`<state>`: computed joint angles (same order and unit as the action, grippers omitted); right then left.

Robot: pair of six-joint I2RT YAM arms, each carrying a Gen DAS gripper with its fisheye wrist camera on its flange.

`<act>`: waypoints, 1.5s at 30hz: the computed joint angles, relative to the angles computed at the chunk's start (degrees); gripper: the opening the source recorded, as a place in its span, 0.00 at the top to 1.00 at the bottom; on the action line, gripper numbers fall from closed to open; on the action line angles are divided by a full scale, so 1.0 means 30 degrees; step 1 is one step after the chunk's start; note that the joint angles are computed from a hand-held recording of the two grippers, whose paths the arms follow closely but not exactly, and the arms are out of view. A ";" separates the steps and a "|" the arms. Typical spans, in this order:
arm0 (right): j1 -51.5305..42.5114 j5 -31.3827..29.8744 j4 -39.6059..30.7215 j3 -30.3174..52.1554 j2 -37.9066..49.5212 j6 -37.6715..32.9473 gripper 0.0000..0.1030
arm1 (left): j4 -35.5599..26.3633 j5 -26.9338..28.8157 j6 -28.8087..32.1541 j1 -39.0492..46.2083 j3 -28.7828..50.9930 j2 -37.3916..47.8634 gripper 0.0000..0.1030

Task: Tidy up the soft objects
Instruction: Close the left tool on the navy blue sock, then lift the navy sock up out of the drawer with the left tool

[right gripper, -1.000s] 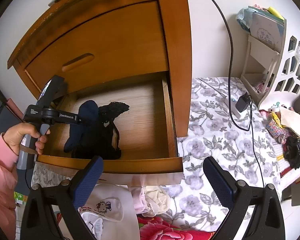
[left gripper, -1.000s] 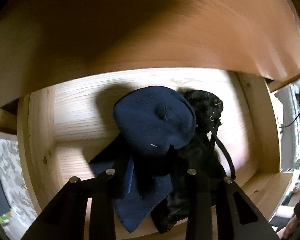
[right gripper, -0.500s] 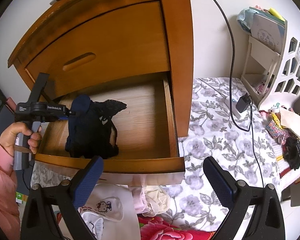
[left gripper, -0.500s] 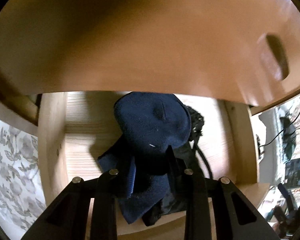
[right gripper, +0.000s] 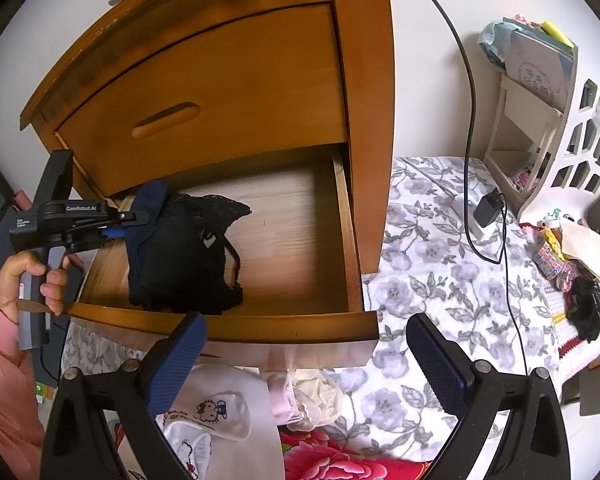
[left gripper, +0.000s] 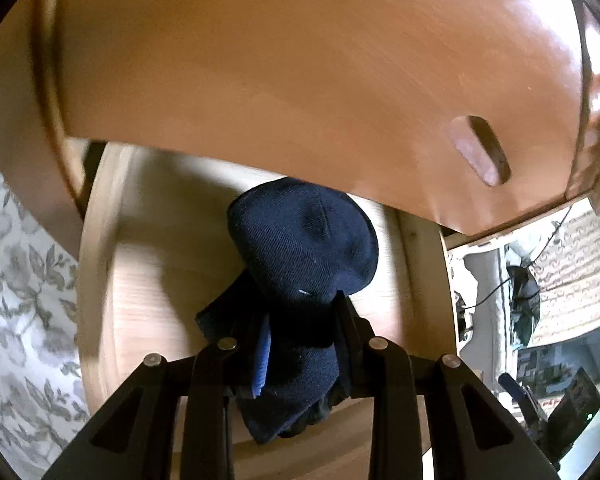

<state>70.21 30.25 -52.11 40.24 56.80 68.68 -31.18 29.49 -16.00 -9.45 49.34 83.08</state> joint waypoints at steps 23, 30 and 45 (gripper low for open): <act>0.0009 -0.0181 0.0239 -0.0024 0.0238 -0.0046 0.02 | 0.0077 -0.4977 -0.0873 -0.1506 -0.0348 -0.1325 0.73; 0.1247 0.0590 -0.0684 0.0647 0.0307 0.0956 0.02 | -0.0147 -0.6421 -0.2246 -0.3649 -0.1785 -0.6101 0.73; 0.6154 0.3364 -0.5706 0.3384 0.0926 0.6484 0.02 | -0.4792 -1.1798 -0.5007 -0.8708 -0.1188 -1.4520 0.73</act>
